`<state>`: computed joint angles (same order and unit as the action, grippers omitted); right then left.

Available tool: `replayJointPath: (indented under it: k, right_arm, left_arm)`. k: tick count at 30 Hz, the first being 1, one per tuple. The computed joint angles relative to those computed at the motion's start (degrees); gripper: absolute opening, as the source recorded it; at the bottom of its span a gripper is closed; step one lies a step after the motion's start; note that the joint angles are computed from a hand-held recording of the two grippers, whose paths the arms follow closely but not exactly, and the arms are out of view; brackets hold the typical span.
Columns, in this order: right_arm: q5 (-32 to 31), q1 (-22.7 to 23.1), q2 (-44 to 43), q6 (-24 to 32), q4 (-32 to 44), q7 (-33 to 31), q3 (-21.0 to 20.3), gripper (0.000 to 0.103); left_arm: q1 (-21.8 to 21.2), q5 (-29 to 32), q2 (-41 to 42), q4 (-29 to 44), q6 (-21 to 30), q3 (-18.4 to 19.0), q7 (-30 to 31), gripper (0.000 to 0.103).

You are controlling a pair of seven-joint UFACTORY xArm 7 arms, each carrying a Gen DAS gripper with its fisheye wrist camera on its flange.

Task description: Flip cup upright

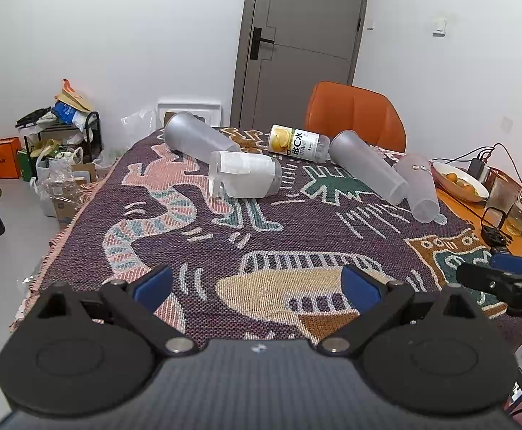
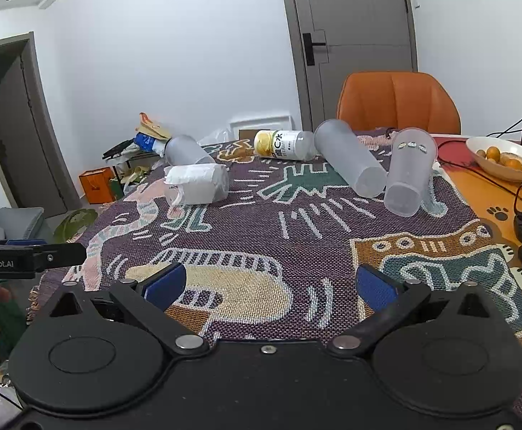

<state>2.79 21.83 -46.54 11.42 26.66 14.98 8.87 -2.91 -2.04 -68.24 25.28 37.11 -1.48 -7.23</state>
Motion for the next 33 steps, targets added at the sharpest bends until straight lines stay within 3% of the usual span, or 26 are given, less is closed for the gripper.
replayJointPath:
  k: [7, 13, 23, 33]
  right_arm:
    - [3.1, 5.0, 7.8, 0.2, 5.6, -4.2, -5.4, 0.103]
    - [5.7, 4.5, 15.0, 0.3, 12.7, -7.5, -6.8, 0.103]
    - [9.7, 2.5, 25.2, -0.3, 22.7, -11.5, -7.0, 0.103]
    - [14.2, 0.8, 36.0, -0.4, 32.8, -16.3, -5.6, 0.103]
  left_arm:
    - [-0.1, -0.9, 8.7, 4.8, -3.3, 2.4, 1.2, 0.099]
    - [0.6, -1.7, 17.2, 11.0, -6.8, 3.7, 2.2, 0.099]
    - [0.2, -5.4, 30.1, 19.2, -10.1, 6.6, 4.1, 0.099]
    - [-0.9, -13.2, 41.8, 26.9, -11.5, 10.2, 6.9, 0.098]
